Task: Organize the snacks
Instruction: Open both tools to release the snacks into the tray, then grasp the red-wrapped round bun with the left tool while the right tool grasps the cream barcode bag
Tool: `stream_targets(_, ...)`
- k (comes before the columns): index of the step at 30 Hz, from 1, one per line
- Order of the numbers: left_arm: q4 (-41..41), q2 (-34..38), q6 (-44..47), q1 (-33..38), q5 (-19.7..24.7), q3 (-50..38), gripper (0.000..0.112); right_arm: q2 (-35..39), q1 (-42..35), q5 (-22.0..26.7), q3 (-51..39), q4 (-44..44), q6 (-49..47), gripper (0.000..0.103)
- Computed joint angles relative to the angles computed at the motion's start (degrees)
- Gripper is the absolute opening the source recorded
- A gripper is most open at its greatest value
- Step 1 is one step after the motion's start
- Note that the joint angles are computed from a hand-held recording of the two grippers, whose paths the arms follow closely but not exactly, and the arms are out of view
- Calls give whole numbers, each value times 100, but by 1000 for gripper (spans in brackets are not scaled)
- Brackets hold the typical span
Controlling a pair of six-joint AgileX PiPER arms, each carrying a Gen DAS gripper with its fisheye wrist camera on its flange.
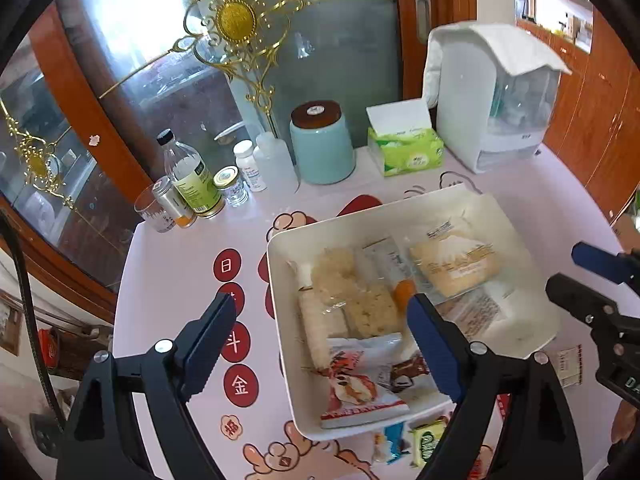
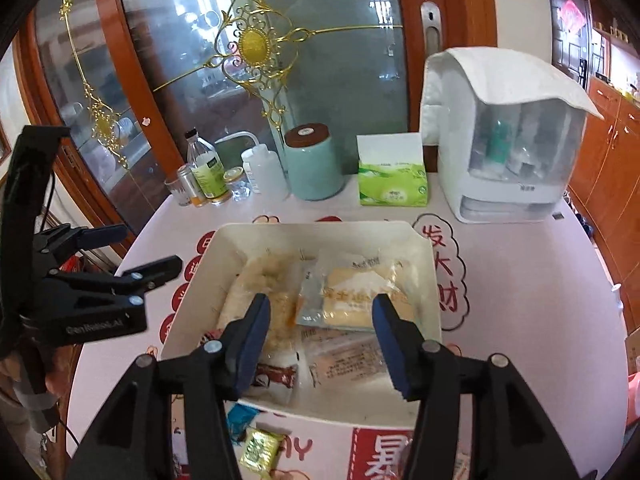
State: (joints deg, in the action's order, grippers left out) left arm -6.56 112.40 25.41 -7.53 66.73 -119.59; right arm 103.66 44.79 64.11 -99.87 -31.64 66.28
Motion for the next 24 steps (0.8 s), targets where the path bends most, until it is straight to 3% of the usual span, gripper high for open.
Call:
stream_targets(5,-119,-693,39,-40,-321,732,87,-504,248,136,565,-290,189,53)
stream_targets(12,-281,-1549,-121,-290,-392,1742,87,-1221,849,307,1582,-972,498,53)
stream_targets(24,-336,-3104,-987,-802,-1430,5193,90,-2677,1122,128,3841,-233,663,53)
